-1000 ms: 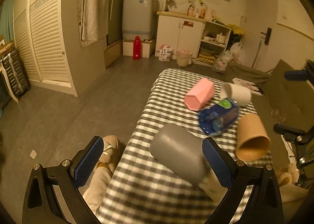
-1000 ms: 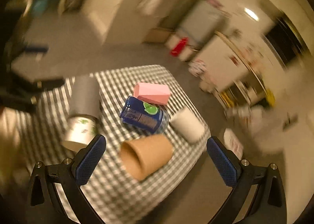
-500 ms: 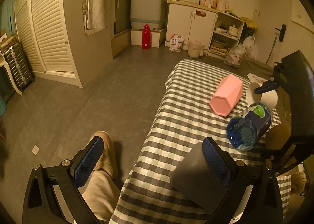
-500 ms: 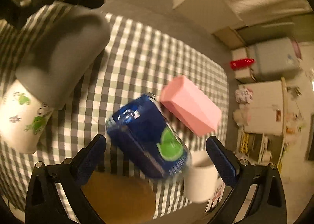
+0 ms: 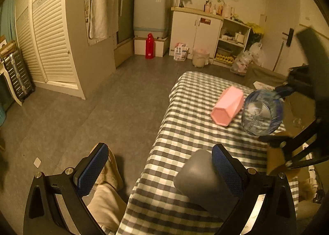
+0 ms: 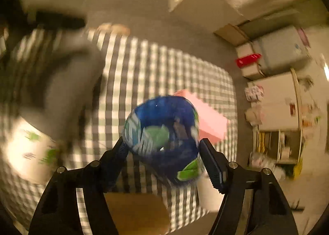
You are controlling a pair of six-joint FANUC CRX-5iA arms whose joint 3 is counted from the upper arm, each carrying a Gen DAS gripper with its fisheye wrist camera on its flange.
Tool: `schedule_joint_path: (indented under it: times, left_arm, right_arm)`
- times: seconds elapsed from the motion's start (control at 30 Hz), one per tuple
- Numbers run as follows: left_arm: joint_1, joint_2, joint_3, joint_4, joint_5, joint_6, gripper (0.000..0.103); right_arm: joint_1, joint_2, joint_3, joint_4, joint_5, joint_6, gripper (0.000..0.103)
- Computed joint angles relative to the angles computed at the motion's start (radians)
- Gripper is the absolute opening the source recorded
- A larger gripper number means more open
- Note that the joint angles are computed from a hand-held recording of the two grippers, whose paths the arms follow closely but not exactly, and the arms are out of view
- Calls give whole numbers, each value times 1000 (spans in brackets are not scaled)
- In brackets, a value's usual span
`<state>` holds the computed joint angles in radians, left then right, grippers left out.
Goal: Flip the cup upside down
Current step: 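Reach the right gripper to the blue-labelled bottle and grasp it, then lift the bottle with the right gripper and set it down lying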
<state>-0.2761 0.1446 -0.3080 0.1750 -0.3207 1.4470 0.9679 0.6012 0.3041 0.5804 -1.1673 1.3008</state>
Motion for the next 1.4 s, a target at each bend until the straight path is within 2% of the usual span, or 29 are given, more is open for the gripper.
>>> schedule_joint_path:
  times: [0.13, 0.37, 0.47, 0.57, 0.67, 0.73, 0.8, 0.97, 1.17, 1.4]
  left_arm:
    - [6, -91, -95, 131, 45, -128, 103]
    - [-1, -253, -275, 408, 90, -408, 103]
    - [-8, -311, -336, 474, 90, -490, 103]
    - [-12, -356, -383, 504, 87, -535, 103]
    - [-13, -393, -417, 466, 86, -518, 103]
    - [-10, -406, -432, 437, 83, -501, 103]
    - [-13, -412, -446, 411, 82, -481, 103]
    - [-14, -398, -428, 262, 53, -358, 103]
    - [-38, -354, -365, 76, 12, -188, 103]
    - [-64, -313, -318, -28, -13, -100, 103]
  right_arm:
    - [50, -69, 20, -14, -74, -208, 69]
    - [206, -184, -14, -27, -233, -630, 68]
    - [259, -253, -90, -78, -209, -849, 68]
    - [307, -341, -233, -114, -87, -1147, 67]
    - [341, -389, -358, -121, 24, -1382, 66]
    - [354, -387, -406, -117, 63, -1468, 66]
    - [351, -378, -426, -123, 77, -1501, 66]
    - [338, -376, -482, -69, 125, -1613, 66]
    - [282, -405, -541, -40, 191, -1681, 65]
    - [237, -401, -600, -48, 276, -1717, 65]
